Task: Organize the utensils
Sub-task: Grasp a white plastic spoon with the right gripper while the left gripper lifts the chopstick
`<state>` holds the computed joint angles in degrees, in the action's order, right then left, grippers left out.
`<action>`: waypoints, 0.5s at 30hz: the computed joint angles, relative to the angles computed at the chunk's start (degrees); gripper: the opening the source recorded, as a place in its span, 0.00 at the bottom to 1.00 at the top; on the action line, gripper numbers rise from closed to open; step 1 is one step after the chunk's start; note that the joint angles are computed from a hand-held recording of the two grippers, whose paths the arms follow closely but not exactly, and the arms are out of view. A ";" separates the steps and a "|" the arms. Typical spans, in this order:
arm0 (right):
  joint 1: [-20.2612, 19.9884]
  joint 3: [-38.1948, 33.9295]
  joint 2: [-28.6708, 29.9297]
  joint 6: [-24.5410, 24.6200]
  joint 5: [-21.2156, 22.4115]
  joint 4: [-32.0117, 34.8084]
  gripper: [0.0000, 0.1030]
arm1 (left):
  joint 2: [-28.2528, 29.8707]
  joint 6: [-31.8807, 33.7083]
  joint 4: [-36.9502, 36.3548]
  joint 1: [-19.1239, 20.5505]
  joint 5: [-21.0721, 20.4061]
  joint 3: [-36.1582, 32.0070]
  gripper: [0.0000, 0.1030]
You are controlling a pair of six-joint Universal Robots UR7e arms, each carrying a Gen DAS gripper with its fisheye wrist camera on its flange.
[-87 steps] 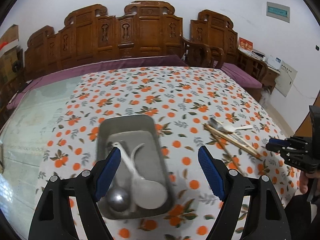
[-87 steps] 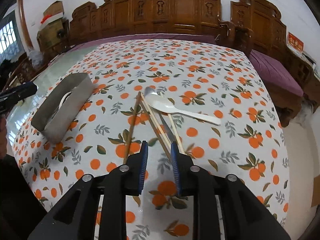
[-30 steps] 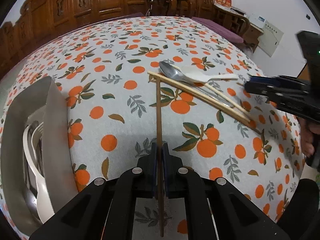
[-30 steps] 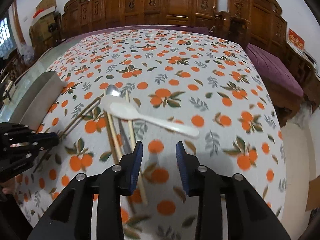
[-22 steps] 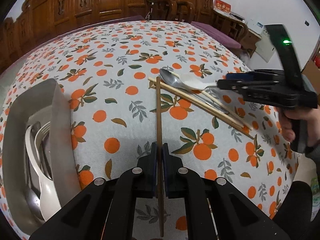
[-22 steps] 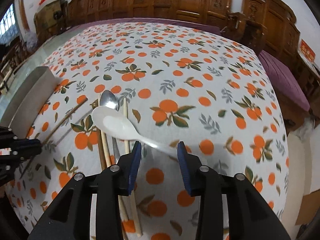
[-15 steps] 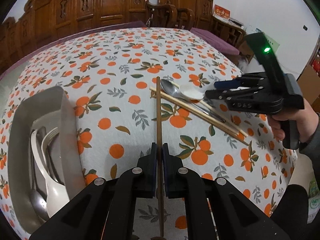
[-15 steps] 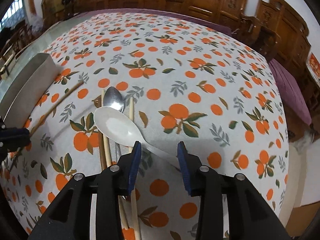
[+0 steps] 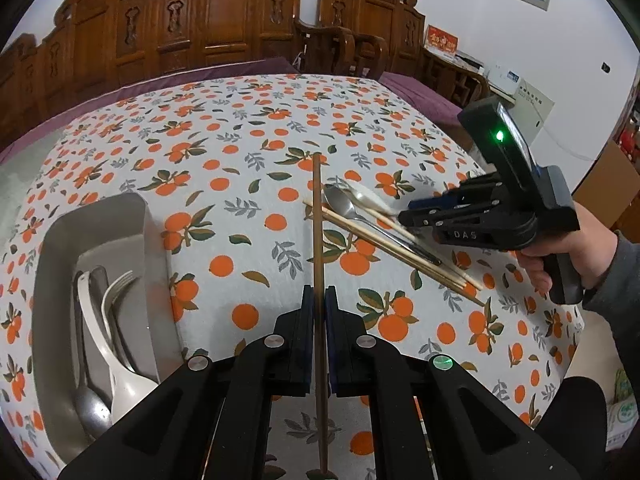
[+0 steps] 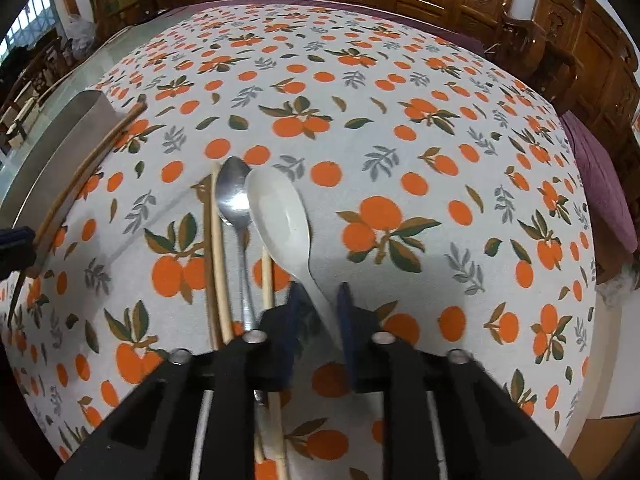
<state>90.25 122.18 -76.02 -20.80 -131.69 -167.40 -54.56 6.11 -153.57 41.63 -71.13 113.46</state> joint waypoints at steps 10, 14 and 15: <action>1.70 3.28 -1.31 3.24 -1.00 -4.83 0.08 | -1.74 0.45 -1.40 -0.82 0.28 0.95 0.04; 2.84 4.45 -2.86 4.99 -0.70 -5.14 0.08 | -2.72 0.45 -1.72 -1.11 0.30 1.35 0.04; 3.46 4.68 -3.09 5.45 -0.97 -5.05 0.08 | -3.01 0.49 -1.88 -1.20 0.35 1.53 0.04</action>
<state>93.71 126.86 -79.12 -15.35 -132.66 -172.45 -57.56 6.59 -155.46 40.43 -70.78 114.99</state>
